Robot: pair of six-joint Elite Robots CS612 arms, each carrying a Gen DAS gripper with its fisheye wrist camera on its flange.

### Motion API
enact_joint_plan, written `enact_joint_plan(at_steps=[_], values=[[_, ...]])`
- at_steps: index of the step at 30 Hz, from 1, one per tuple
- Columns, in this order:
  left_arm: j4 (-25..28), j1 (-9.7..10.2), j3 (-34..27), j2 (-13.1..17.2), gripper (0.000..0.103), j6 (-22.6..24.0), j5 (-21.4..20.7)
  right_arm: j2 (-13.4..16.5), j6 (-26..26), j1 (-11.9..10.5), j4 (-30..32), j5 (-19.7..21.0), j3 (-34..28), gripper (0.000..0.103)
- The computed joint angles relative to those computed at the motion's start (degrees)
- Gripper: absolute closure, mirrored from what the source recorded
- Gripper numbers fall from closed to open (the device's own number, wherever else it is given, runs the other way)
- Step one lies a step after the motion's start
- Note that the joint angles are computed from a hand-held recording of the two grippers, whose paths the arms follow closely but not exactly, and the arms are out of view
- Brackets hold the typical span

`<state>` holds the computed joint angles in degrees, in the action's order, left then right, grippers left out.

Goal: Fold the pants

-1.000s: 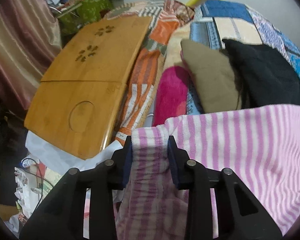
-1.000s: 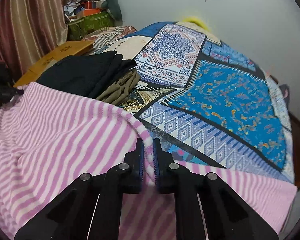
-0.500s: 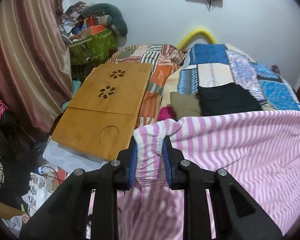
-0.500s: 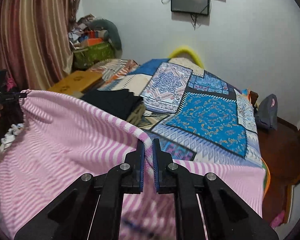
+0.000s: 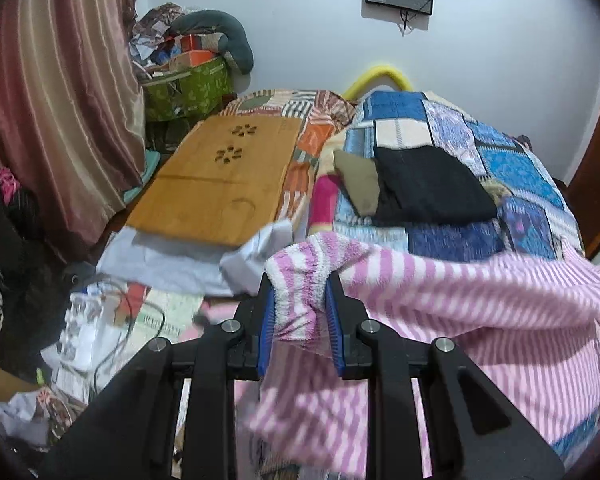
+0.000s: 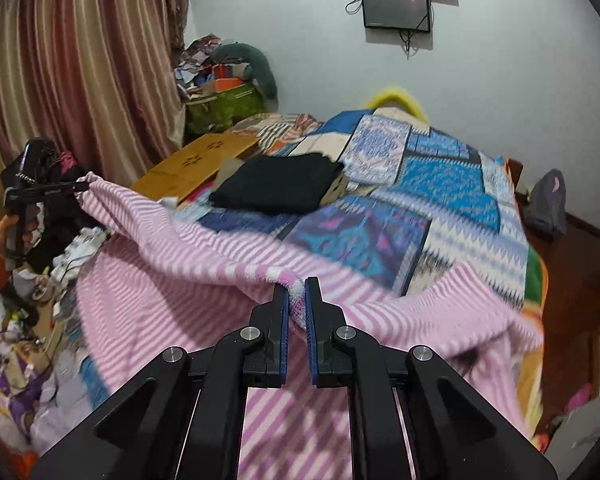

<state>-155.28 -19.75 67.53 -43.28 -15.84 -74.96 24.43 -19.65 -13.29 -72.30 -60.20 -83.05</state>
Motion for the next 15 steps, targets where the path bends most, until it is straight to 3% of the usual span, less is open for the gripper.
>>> enact_joint_plan(at_steps=[7,15], values=[[-2.68,-0.45,9.35,-3.66,0.080,0.06,-0.26,3.32,0.04,-0.24,6.86,0.73,-6.26,0.096],[0.44,0.03,12.73,-3.40,0.079,-4.81,-2.30,6.25,1.06,-0.34,13.04,0.08,-10.40,0.097]])
